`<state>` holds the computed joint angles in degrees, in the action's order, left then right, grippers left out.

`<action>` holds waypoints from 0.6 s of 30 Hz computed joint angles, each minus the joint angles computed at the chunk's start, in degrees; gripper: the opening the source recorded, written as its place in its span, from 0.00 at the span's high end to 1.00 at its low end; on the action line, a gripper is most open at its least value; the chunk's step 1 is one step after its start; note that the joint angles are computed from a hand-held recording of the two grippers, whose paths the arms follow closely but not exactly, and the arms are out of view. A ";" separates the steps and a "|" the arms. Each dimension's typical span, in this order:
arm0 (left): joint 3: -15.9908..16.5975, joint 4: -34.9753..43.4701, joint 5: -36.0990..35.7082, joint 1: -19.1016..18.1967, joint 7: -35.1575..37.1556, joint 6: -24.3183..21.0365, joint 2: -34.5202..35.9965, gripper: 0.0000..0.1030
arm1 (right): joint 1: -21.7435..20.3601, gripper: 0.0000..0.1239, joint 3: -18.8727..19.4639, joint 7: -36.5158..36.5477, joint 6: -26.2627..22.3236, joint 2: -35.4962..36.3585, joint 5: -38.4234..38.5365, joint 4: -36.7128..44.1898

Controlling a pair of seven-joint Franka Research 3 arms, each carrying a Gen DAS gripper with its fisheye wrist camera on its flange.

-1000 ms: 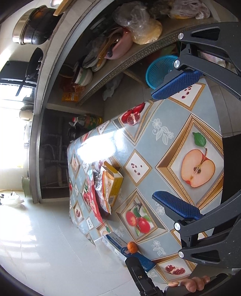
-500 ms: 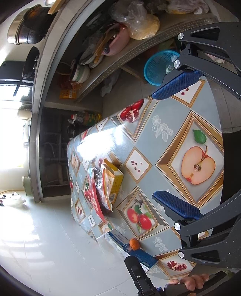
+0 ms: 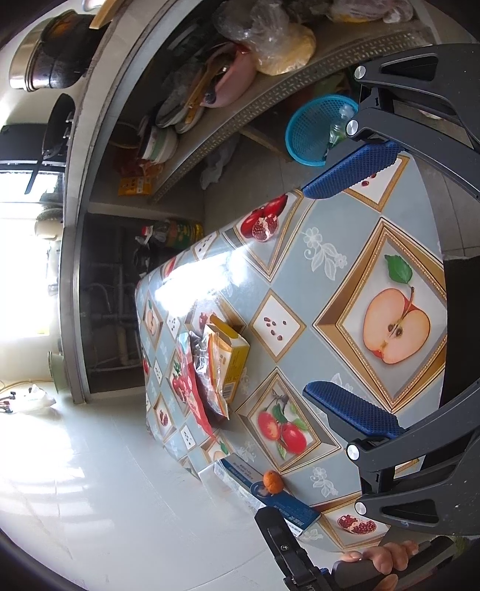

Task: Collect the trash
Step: 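Move both open tools back toward the remaining items on the table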

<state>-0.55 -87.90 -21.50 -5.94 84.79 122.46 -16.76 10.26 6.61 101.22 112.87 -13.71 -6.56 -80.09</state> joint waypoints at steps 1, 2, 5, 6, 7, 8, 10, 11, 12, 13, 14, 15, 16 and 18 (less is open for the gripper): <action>-0.02 0.02 0.06 0.02 -0.02 -0.03 0.01 0.05 | 0.00 0.23 -0.06 -0.03 0.07 -0.08 0.06 -0.11; -0.04 -0.03 0.07 0.03 -0.06 0.00 -0.05 0.05 | 0.03 0.23 -0.10 -0.12 0.16 -0.12 0.22 -0.18; 0.06 0.13 0.28 0.09 0.38 -0.21 0.06 0.05 | 0.02 0.23 -0.18 -0.19 0.22 -0.19 0.57 -0.36; 0.07 0.13 0.41 0.15 0.51 -0.23 0.04 0.05 | 0.02 0.23 -0.16 -0.18 0.24 -0.17 0.63 -0.40; 0.11 0.01 0.50 0.21 0.68 -0.24 -0.06 0.05 | 0.02 0.23 -0.20 -0.23 0.27 -0.17 0.72 -0.47; 0.14 -0.16 0.62 0.27 0.83 -0.23 -0.17 0.05 | 0.02 0.23 -0.24 -0.28 0.21 -0.12 0.85 -0.43; 0.20 -0.51 0.96 0.42 1.08 -0.16 -0.48 0.05 | 0.07 0.23 -0.42 -0.37 0.54 -0.29 1.42 -0.74; 0.24 -0.95 1.15 0.47 1.36 0.00 -0.83 0.05 | 0.09 0.23 -0.57 -0.42 1.09 -0.54 1.89 -1.18; 0.18 -1.30 1.83 0.66 1.44 0.10 -1.21 0.05 | 0.07 0.23 -0.69 -0.39 1.50 -0.75 2.31 -1.58; 0.17 -1.81 2.36 0.78 1.53 0.27 -1.66 0.05 | 0.05 0.23 -0.78 -0.27 1.66 -0.80 2.84 -1.76; 0.26 -2.37 2.93 0.91 1.75 0.41 -2.28 0.05 | 0.15 0.23 -1.02 -0.46 1.75 -0.86 3.79 -1.96; 0.38 -3.10 3.52 1.04 1.99 0.64 -2.99 0.05 | 0.22 0.23 -1.20 -0.61 1.66 -0.84 4.69 -2.03; 0.41 -3.86 4.23 1.16 2.09 0.88 -3.76 0.05 | 0.31 0.23 -1.31 -0.72 1.77 -0.91 5.45 -2.27; 0.56 -5.25 6.13 1.47 2.53 1.15 -5.21 0.05 | 0.63 0.23 -1.43 -1.32 2.27 -1.02 7.07 -2.97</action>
<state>0.01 -93.16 -15.37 -4.47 87.33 123.61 -21.97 10.89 5.18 99.90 115.15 -14.73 0.51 -83.06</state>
